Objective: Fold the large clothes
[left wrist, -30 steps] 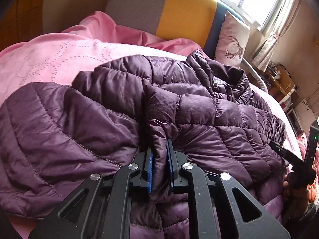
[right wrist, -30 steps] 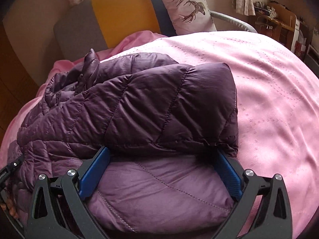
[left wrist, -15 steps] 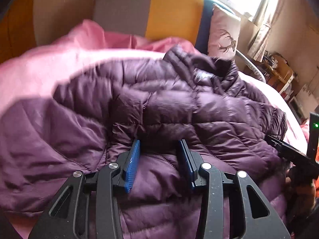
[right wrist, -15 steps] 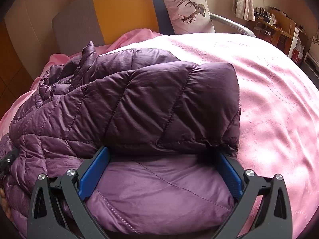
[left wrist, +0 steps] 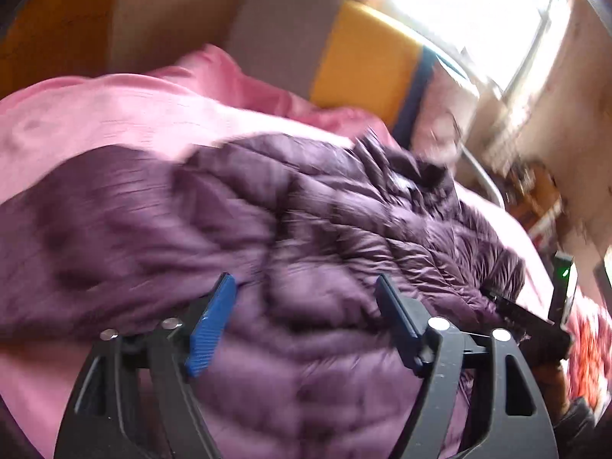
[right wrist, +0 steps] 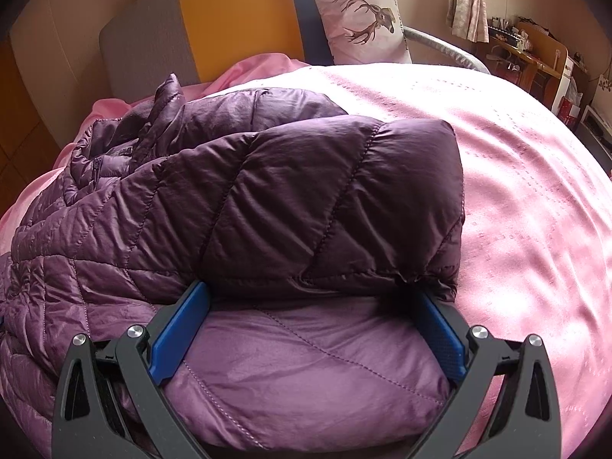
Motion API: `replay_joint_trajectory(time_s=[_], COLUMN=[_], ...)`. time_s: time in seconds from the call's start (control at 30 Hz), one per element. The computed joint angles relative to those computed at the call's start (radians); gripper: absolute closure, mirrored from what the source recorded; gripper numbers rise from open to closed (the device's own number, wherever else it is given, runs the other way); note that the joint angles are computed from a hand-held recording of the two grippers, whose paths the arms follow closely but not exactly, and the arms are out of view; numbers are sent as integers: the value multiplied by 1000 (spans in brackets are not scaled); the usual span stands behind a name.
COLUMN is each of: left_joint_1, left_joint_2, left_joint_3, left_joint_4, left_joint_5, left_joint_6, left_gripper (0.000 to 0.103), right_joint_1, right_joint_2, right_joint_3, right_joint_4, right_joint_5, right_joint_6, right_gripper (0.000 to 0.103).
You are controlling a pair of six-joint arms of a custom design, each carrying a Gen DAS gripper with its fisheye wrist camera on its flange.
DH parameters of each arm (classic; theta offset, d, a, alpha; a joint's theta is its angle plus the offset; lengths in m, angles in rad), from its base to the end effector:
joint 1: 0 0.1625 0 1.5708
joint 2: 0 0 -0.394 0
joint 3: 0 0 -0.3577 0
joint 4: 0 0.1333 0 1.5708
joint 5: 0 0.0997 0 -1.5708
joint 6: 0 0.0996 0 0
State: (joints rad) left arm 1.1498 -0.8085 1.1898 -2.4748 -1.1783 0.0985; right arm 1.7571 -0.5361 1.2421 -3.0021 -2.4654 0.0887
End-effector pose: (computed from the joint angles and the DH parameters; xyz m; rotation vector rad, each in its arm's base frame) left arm -0.1445 -0.7422 0.2844 0.5607 2.6751 -0.8077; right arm 0.1893 -0.7040 0.1512 -0.2895 -2.1932 0.9612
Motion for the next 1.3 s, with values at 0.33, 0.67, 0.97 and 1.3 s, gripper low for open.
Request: replay_joint_trajectory(time_s=[0.33, 0.67, 0.97, 1.3], left_joint_1=[171, 295, 202, 37], left_joint_2=[-218, -180, -157, -107], left_joint_3=[85, -119, -142, -11], left_joint_4=[18, -15, -78, -53], left_joint_5=[34, 86, 48, -99], left_joint_6=[-332, -521, -232, 17], left_gripper=[28, 65, 90, 90], right_joint_1=[5, 10, 10, 10], right_joint_2=[11, 22, 27, 26], right_joint_3=[-17, -33, -39, -37], right_joint_4=[8, 17, 19, 17], right_joint_5=[-17, -36, -43, -40], right_joint_6=[0, 1, 0, -1], right_gripper=[2, 2, 2, 2])
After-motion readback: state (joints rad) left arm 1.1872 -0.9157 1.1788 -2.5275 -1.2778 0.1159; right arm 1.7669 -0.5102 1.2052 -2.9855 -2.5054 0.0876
